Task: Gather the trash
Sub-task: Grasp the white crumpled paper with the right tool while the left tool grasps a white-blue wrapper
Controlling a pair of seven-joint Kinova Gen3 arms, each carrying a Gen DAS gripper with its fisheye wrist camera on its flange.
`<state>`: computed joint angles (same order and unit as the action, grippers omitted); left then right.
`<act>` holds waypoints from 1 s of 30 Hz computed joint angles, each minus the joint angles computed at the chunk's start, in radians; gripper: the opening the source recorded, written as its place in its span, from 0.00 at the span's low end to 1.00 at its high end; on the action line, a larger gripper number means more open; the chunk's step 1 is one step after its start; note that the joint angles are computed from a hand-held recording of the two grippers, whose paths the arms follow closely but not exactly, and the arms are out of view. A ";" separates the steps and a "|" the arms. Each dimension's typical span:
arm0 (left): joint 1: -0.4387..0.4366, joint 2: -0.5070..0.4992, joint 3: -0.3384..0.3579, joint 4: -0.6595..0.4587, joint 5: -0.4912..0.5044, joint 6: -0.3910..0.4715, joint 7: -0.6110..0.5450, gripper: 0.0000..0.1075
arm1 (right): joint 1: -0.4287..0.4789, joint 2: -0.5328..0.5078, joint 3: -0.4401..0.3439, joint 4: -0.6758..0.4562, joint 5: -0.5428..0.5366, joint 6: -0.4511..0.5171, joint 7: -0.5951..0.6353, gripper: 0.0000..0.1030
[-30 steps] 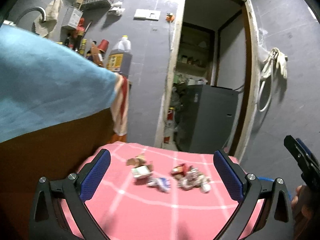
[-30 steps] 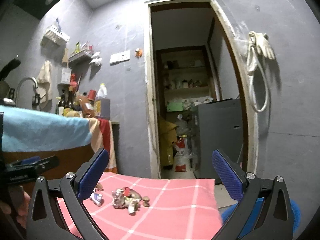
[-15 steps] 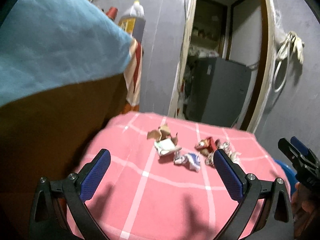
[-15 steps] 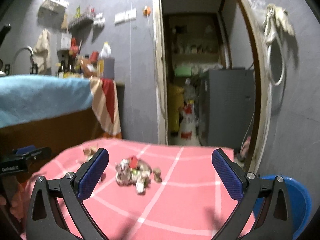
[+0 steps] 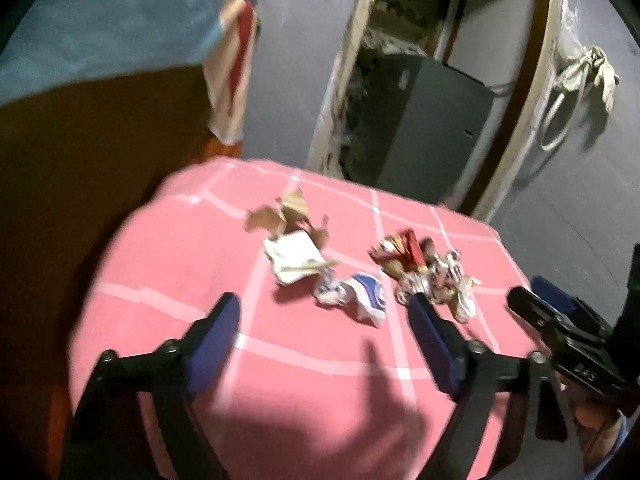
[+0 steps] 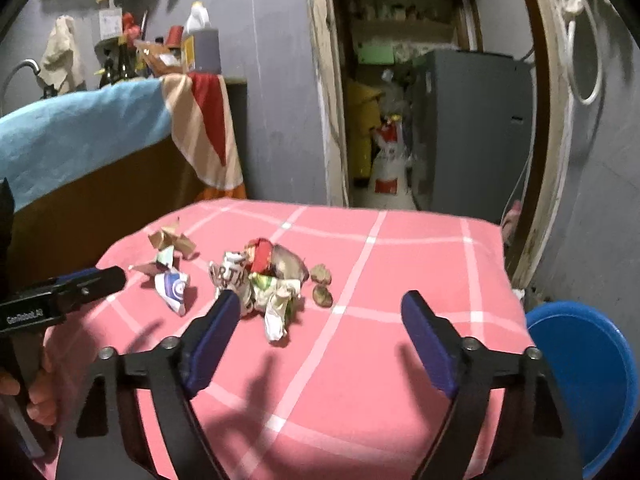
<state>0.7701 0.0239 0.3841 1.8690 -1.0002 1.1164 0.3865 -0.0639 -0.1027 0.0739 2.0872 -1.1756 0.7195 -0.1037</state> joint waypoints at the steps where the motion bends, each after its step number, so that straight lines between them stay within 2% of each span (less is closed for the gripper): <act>1: -0.010 -0.002 -0.008 0.000 0.018 -0.029 -0.022 0.64 | -0.002 0.008 -0.005 -0.012 0.021 0.003 -0.019 0.70; 7: -0.061 -0.007 -0.035 -0.006 0.073 -0.139 -0.095 0.60 | -0.014 0.056 -0.042 -0.081 0.159 0.040 -0.118 0.49; 10: -0.083 -0.002 -0.045 -0.016 0.101 -0.177 -0.139 0.52 | -0.021 0.084 -0.063 -0.115 0.227 0.053 -0.172 0.44; 14: -0.104 0.012 -0.063 -0.028 0.138 -0.209 -0.181 0.50 | -0.023 0.132 -0.086 -0.169 0.304 0.093 -0.248 0.38; 17: -0.106 0.020 -0.071 -0.034 0.148 -0.213 -0.192 0.43 | -0.014 0.159 -0.102 -0.201 0.337 0.127 -0.282 0.34; 19: -0.106 0.025 -0.075 -0.040 0.159 -0.209 -0.199 0.34 | -0.009 0.161 -0.112 -0.204 0.346 0.126 -0.286 0.23; 22: -0.100 0.031 -0.079 -0.046 0.164 -0.200 -0.197 0.27 | -0.006 0.163 -0.121 -0.207 0.352 0.130 -0.290 0.12; 24: -0.097 0.033 -0.081 -0.048 0.169 -0.198 -0.202 0.20 | 0.003 0.165 -0.120 -0.207 0.340 0.140 -0.282 0.10; 25: -0.094 0.036 -0.081 -0.050 0.172 -0.193 -0.204 0.11 | 0.008 0.166 -0.119 -0.207 0.332 0.144 -0.277 0.09; 27: -0.093 0.035 -0.084 -0.050 0.183 -0.200 -0.215 0.04 | 0.019 0.163 -0.115 -0.200 0.310 0.146 -0.262 0.09; 30: -0.080 0.037 -0.080 -0.047 0.164 -0.192 -0.201 0.04 | 0.038 0.152 -0.104 -0.181 0.263 0.148 -0.223 0.09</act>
<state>0.6899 0.0607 0.3042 1.8216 -0.8360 0.9240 0.1855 -0.0259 0.0495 -0.0305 1.9064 -0.9130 0.8679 -0.3263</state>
